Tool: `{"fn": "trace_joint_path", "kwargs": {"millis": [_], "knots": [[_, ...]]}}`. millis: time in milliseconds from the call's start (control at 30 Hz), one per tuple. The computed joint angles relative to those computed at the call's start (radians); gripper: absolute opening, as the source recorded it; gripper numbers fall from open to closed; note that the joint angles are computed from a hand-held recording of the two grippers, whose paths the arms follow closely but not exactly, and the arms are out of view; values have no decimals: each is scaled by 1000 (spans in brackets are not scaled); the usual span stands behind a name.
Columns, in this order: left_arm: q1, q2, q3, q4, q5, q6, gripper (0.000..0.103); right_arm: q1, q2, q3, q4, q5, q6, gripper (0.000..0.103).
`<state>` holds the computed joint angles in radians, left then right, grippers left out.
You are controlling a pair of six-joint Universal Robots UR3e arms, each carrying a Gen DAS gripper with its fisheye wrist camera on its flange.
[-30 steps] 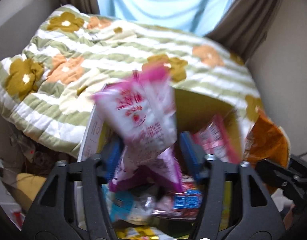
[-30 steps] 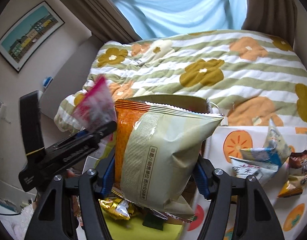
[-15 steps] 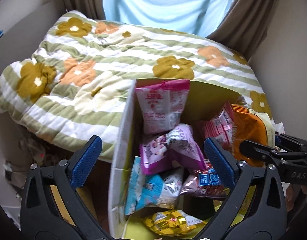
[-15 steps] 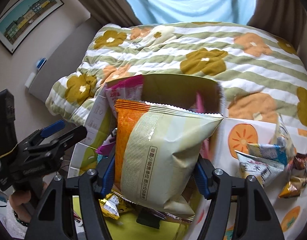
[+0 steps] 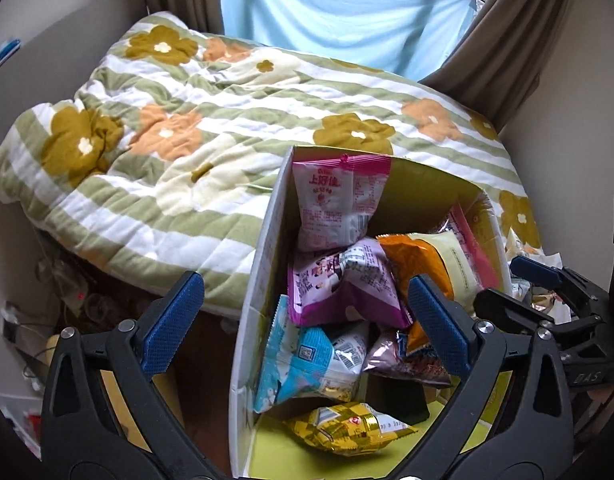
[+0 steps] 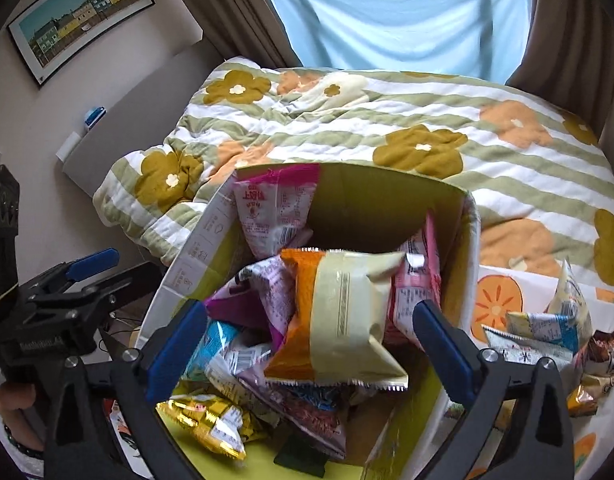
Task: Organize snacks
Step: 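Move both tools back from the box to the remaining snacks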
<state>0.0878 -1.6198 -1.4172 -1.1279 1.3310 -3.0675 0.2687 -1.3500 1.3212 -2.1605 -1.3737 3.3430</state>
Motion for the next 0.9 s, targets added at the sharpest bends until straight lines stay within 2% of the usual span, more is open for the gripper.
{"fn": "trace_joint_path", "kwargs": {"millis": [167,333,433,633,767,867,900], "knots": [[-16,28,-3,-4,-5,9,101,-10,-47,15,15,3,17,103],[-46,40,29,-30,-50,32,101,-7,-128,31,45,-62,16,103],[-101,25,82,-39,-32,30,101,-32,-207,70,57,-83,21,103],[-259,-20,163,-35,3,-54,101,-159,-405,176,122,-79,-39,103],[-437,-116,279,-25,90,-134,101,-339,-566,268,216,20,-154,103],[-571,-246,444,-41,163,-208,101,-547,-708,319,351,139,-325,103],[-605,-292,505,-48,179,-225,101,-651,-763,326,424,189,-418,103]]}}
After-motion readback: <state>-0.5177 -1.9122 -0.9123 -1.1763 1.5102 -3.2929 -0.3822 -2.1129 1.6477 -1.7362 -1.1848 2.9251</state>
